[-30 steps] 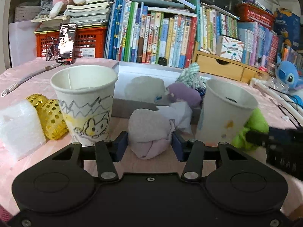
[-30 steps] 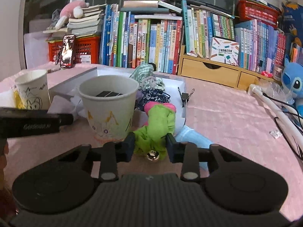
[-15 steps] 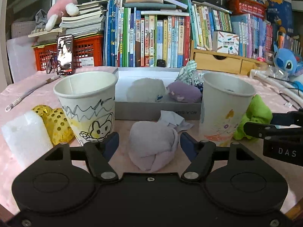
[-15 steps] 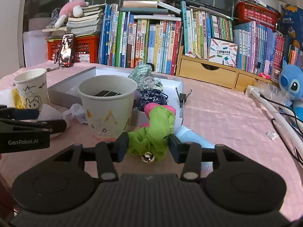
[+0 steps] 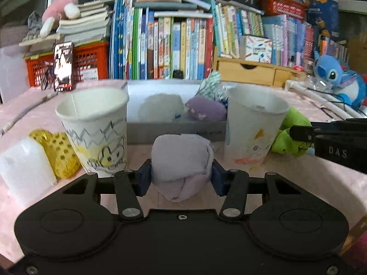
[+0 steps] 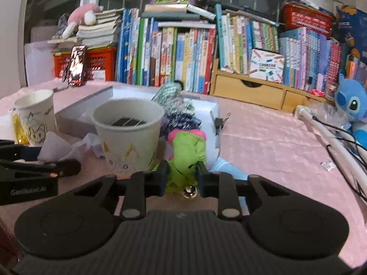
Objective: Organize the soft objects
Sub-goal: 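Lift and carry the lavender bundle and green scrunchie over the grey tray with both tools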
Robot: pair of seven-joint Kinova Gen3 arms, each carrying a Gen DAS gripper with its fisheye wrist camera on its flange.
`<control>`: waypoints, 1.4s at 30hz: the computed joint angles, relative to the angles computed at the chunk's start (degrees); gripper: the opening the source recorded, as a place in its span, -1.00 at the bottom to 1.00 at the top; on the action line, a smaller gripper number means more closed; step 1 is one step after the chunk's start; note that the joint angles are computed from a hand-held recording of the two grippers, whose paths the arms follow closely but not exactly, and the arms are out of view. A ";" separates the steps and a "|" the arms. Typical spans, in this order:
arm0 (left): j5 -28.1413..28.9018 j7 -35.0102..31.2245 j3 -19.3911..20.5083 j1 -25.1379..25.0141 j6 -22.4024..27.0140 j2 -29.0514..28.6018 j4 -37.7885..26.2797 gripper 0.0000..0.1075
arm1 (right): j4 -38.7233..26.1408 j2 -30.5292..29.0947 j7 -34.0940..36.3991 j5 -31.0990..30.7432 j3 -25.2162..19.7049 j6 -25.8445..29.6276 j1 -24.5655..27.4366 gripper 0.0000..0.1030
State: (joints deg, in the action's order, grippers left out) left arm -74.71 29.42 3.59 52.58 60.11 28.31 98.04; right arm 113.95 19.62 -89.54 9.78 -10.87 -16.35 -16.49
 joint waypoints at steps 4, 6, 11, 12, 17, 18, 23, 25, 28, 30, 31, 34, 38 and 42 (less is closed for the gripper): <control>-2.20 1.45 0.43 0.99 0.93 -2.62 1.65 -0.09 | 0.31 -1.50 -1.14 -0.56 0.00 -0.97 0.70 -0.53; -3.42 2.47 1.15 0.95 1.29 -4.25 2.57 -0.09 | 0.43 -2.15 -1.30 -0.42 0.34 -1.83 0.82 -0.53; -6.63 1.25 3.71 -0.07 2.19 -8.39 4.20 -0.09 | -1.92 -3.22 -4.57 2.01 -2.72 -1.27 5.14 -0.53; -6.94 0.50 4.26 -0.92 1.35 -9.45 4.44 -0.09 | -2.67 -3.13 -4.12 1.78 -5.38 -0.74 7.63 -0.53; -4.89 -6.25 6.51 -6.47 -2.76 -14.13 3.55 -0.09 | -7.40 -1.67 -5.81 5.46 -18.65 2.87 19.29 -0.53; -4.19 -8.58 8.50 -9.12 -2.89 -14.80 2.92 -0.09 | -8.49 -1.08 -5.94 6.23 -21.30 3.91 21.36 -0.53; 5.22 -20.23 13.71 -22.39 -10.75 -18.33 -0.50 -0.09 | -16.54 3.98 -8.98 12.80 -34.58 12.57 29.58 -0.53; 9.88 -24.89 15.43 -27.70 -13.02 -18.51 -2.33 -0.09 | -20.72 7.30 -11.23 16.80 -39.89 17.23 31.57 -0.53; 15.64 -31.88 19.55 -35.66 -13.78 -17.60 -5.34 -0.09 | -26.78 12.03 -8.21 16.42 -45.34 24.22 31.91 -0.53; 20.13 -36.54 22.04 -40.97 -14.46 -16.43 -7.65 -0.09 | -30.75 14.53 -6.55 15.91 -47.14 28.88 30.72 -0.53; 22.46 -38.87 23.43 -43.62 -14.66 -15.76 -8.80 -0.09 | -32.72 15.65 -7.12 16.96 -47.82 31.21 29.86 -0.53; 29.23 -45.86 27.85 -51.04 -14.49 -12.85 -12.59 -0.09 | -38.27 19.14 -11.37 23.59 -50.24 37.63 27.05 -0.53; 36.86 -55.18 26.89 -53.76 -14.51 -8.64 -17.39 -0.09 | -45.08 22.37 -11.35 25.59 -49.62 44.11 21.93 -0.52; 45.98 -64.18 17.84 -49.27 -14.03 -5.22 -22.65 -0.08 | -52.49 24.82 -8.35 23.46 -46.20 50.47 16.16 -0.52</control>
